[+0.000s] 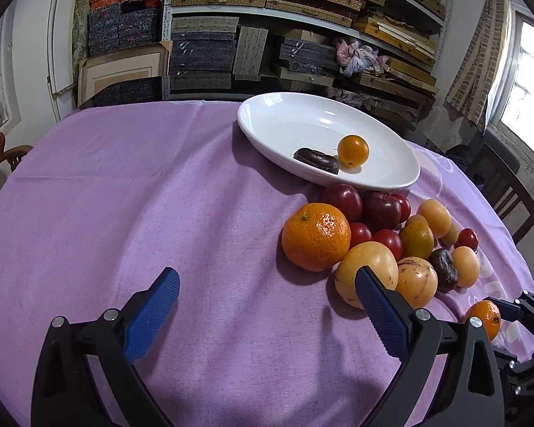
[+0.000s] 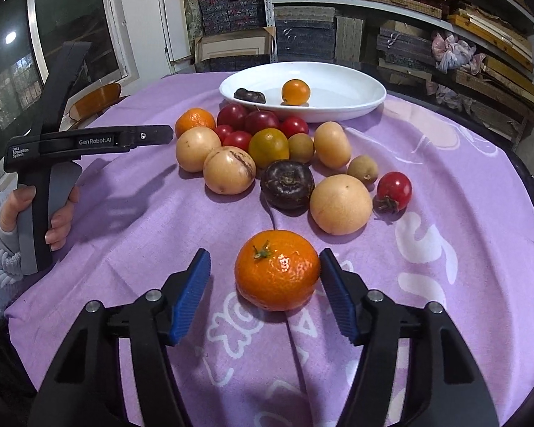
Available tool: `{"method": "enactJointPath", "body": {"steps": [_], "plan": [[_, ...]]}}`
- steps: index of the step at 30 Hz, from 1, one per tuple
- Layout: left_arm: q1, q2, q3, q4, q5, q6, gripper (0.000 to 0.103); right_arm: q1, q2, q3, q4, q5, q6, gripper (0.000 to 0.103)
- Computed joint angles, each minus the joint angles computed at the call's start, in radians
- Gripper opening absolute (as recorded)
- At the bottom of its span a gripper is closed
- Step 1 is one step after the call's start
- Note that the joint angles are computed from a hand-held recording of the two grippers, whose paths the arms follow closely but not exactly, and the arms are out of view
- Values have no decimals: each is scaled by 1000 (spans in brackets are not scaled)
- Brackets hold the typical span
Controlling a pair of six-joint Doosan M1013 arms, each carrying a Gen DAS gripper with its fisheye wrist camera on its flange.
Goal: Organize fruits
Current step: 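Move both grippers toward two mandarins beside the fruit cluster, then close the left gripper on one mandarin while the right gripper grasps another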
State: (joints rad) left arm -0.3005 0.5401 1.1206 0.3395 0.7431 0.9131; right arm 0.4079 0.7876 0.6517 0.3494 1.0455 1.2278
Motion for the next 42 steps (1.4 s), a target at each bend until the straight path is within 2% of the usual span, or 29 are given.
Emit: {"method": "enactJointPath", "body": {"steps": [1, 8, 11, 15, 22, 26, 31, 34, 36, 38, 39, 40, 42], "plan": [[-3, 1, 0, 12, -1, -2, 100, -3, 2, -3, 15, 9, -1, 47], [-20, 31, -51, 132, 49, -31, 100, -9, 0, 0, 34, 14, -14, 47], [-19, 69, -118, 122, 102, 16, 100, -15, 6, -11, 58, 28, -10, 47], [-13, 96, -161, 98, 118, 48, 100, -19, 22, -38, 73, 56, -3, 47], [-12, 88, -137, 168, 127, 50, 100, -23, 34, -57, 88, 74, 12, 47], [18, 96, -155, 61, 177, 79, 100, -24, 40, -67, 91, 81, 15, 47], [22, 92, -148, 14, 132, 129, 100, -24, 45, -75, 89, 89, 23, 47], [14, 101, -161, 33, 122, 145, 100, -25, 52, -86, 88, 97, 28, 47], [20, 109, -174, 0, 126, 156, 100, -26, 50, -83, 89, 95, 29, 47], [30, 113, -182, -44, 133, 162, 94, -26, 51, -84, 91, 96, 30, 47], [36, 115, -185, -66, 138, 167, 80, -26, 50, -83, 92, 96, 30, 47], [43, 114, -183, -102, 136, 185, 71, -27, 51, -85, 93, 97, 31, 47], [49, 112, -177, -128, 124, 186, 60, -27, 51, -85, 92, 97, 32, 47]]}}
